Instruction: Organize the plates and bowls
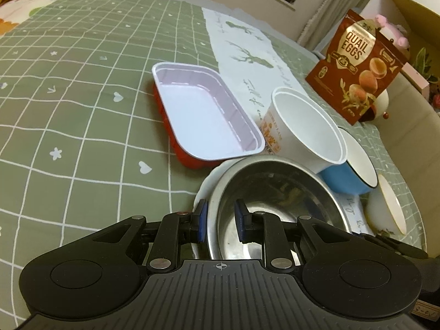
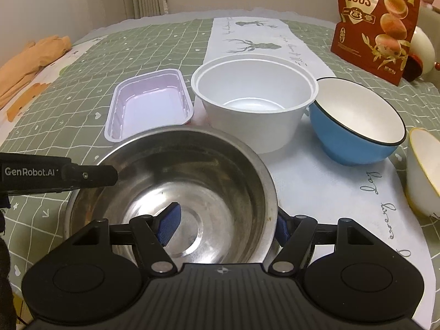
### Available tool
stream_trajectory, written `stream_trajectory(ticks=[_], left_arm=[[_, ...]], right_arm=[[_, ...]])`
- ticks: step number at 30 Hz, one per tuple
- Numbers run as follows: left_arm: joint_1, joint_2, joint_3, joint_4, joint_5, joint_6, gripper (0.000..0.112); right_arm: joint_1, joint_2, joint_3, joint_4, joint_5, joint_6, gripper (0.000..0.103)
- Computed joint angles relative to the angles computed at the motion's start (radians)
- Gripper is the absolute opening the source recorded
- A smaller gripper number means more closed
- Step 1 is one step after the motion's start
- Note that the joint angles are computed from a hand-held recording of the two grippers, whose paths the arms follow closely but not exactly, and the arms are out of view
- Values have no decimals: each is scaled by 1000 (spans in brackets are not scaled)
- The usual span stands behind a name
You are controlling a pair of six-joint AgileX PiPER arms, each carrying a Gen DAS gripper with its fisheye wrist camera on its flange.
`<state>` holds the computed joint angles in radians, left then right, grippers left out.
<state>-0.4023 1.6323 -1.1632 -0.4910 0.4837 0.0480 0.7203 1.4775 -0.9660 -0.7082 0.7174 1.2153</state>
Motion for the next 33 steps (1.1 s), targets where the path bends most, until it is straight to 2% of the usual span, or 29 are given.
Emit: stream_trajectory(ticks=[3,7,12,14,19,24,28,33], left_arm=[[11,-20,20,-59,-16,61,22],[7,-36,30,-37,-32,55,22],[1,-3,5,14,-10,14,20],[6,9,0,-10,-3,35,19],[-10,17,-2,21,-7,8,19],[-10,48,-27,4,22,30,19],[15,70,-30,-106,41,126,19],[61,112,-48,-285,119,244,19]], right_arm=[[-1,-15,7,-3,2,-1,70],[30,-30,16,-77,48,54,71],[25,-61,38,-100,51,86,73],[18,-62,46,-104,52,96,74],[-31,-63,73,-61,7,81,76],[-112,-61,97,116,-108,-66,76],[-159,-54,114,256,-188,-189,76],[-151,-57,111,257,-199,-197,76]])
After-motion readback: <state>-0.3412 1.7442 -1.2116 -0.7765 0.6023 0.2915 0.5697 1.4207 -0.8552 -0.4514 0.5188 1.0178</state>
